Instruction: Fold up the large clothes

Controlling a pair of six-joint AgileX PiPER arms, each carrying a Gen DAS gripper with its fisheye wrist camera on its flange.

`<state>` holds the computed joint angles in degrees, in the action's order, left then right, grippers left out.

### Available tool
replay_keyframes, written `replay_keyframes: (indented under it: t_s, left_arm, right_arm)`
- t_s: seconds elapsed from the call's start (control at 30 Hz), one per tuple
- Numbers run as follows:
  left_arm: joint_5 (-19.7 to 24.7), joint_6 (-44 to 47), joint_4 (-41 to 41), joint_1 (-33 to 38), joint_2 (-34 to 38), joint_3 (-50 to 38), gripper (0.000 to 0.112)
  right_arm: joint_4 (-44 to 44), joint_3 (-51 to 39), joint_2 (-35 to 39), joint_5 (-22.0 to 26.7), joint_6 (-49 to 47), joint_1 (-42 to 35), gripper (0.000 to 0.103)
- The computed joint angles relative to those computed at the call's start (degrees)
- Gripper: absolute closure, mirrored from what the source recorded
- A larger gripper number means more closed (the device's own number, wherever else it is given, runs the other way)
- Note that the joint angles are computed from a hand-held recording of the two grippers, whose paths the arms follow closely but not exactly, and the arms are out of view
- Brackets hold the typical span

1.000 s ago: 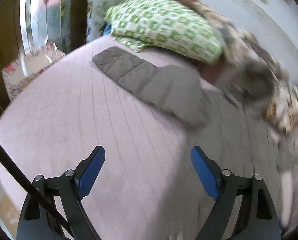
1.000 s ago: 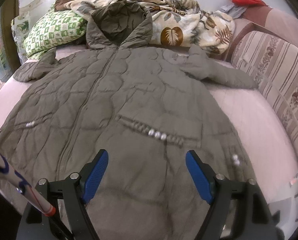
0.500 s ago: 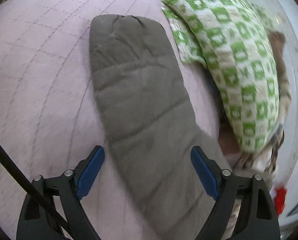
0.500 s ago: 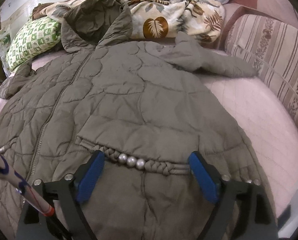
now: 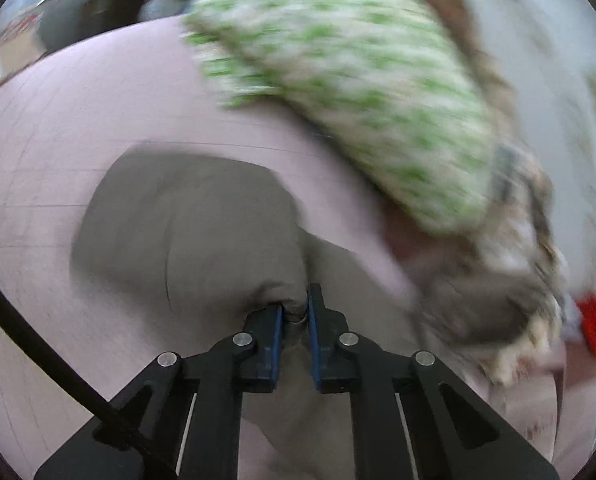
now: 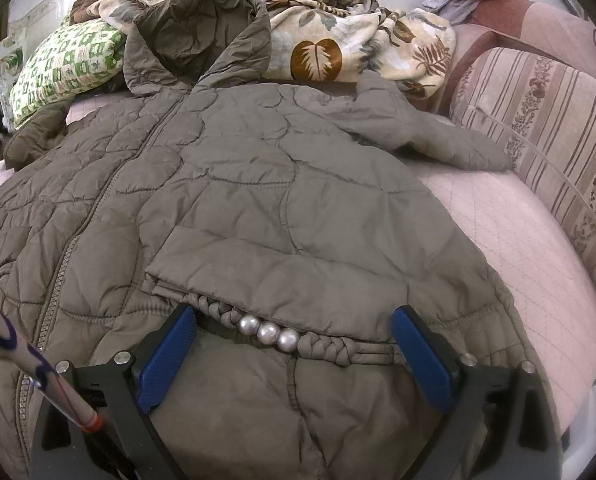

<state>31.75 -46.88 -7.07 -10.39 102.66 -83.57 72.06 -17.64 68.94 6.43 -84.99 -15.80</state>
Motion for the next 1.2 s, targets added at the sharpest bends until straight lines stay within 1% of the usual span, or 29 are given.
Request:
replay_keyframes:
  t_s: [0.07,0.13,0.23,0.27,0.3,0.33,0.37,0.4,0.43,0.5,0.57,0.6,0.63,0.7,0.77,0.8,0.87,0.9,0.93,1.0,1.07,1.13,1.17,1.2]
  left_arm:
    - [2.08,-1.08,2.06,-5.05,-0.92,-4.09,0.102]
    - [4.53,-0.69,3.16,-11.45,-0.30,-9.82,0.102]
    - [9.26,-0.14,6.23,-21.60,3.96,-19.82,0.102]
    - [11.84,0.26,7.46,-25.08,6.21,-23.82,0.101]
    - [14.27,-0.96,10.21,-28.72,8.11,-27.04,0.097]
    - [15.50,-2.18,12.74,-31.98,9.81,-28.93,0.083]
    - [16.64,-3.61,14.80,-34.39,10.56,-29.86,0.073]
    - [16.71,-6.12,17.68,-37.42,10.87,-29.39,0.056]
    - [15.98,-8.38,19.73,-39.36,10.66,-28.08,0.050]
    - [13.82,-14.73,24.17,-44.01,8.10,-21.77,0.049]
    - [14.13,-22.51,29.99,-47.93,5.17,-15.03,0.047]
    - [16.05,-28.24,35.03,-50.43,4.20,-12.14,0.047]
    - [20.25,-33.97,40.36,-53.67,3.51,-9.66,0.047]
    - [27.17,-42.93,47.77,-58.85,2.88,-4.90,0.046]
    - [32.31,-49.44,51.46,-62.25,2.26,0.16,0.046]
    - [32.88,-50.66,51.67,-62.29,1.86,2.00,0.046]
    - [32.32,-53.03,51.33,-62.17,0.63,6.10,0.046]
    - [30.94,-53.82,51.32,-61.22,-0.05,7.89,0.046]
    - [29.90,-55.56,51.81,-61.01,-1.10,9.96,0.046]
    - [28.59,-57.26,52.91,-60.38,-2.09,12.12,0.046]
    - [28.68,-57.48,53.31,-60.40,-2.47,13.48,0.046]
    - [29.56,-57.18,53.02,-61.13,-2.75,13.63,0.046]
    - [29.32,-56.72,52.56,-61.02,-3.10,13.92,0.046]
    - [28.98,-56.32,52.17,-60.89,-2.75,13.43,0.046]
  right_arm:
    - [0.80,0.26,-0.74,0.87,-1.18,-0.99,0.004]
    - [0.80,0.53,-1.78,1.94,-1.46,-2.02,0.004]
    - [-1.08,0.69,-3.32,4.49,-0.03,-4.23,0.005]
    - [-2.04,0.58,-4.01,6.14,0.82,-5.78,0.005]
    - [-2.70,0.35,-4.54,8.12,1.27,-7.59,0.005]
    - [-3.56,0.08,-4.73,9.37,2.11,-8.64,0.005]
    - [-4.53,-0.42,-4.79,11.55,2.89,-10.62,0.005]
    - [-4.93,-0.87,-4.62,13.60,3.18,-12.44,0.005]
    - [-5.62,-1.57,-4.13,16.34,3.36,-14.93,0.005]
    - [-6.52,-2.26,-3.54,19.41,3.66,-17.85,0.005]
    - [-6.42,-2.41,-3.50,22.11,2.35,-20.59,0.005]
    - [-6.35,-2.16,-3.97,23.07,1.55,-21.79,0.005]
    - [-6.17,-1.83,-4.50,23.85,0.53,-22.72,0.005]
    - [-6.83,-1.25,-5.52,24.46,0.25,-23.43,0.005]
    - [-10.66,-1.23,-7.51,24.94,3.70,-23.26,0.005]
    - [-12.91,-1.53,-9.07,26.14,5.53,-23.52,0.005]
    - [-17.36,-3.18,-12.65,28.99,10.36,-23.15,0.005]
    - [-19.94,-4.67,-13.70,29.75,14.04,-21.57,0.005]
    - [-22.66,-6.91,-13.74,30.26,18.38,-19.08,0.005]
    - [-28.79,-11.68,-11.56,29.16,28.78,-12.36,0.005]
    - [-34.43,-18.41,-4.98,27.78,40.23,-5.02,0.005]
    - [-40.55,-23.89,2.13,24.69,51.69,0.63,0.005]
    - [-43.41,-27.07,6.49,23.35,57.42,2.76,0.006]
    - [-46.41,-30.67,11.11,22.58,63.15,4.26,0.011]
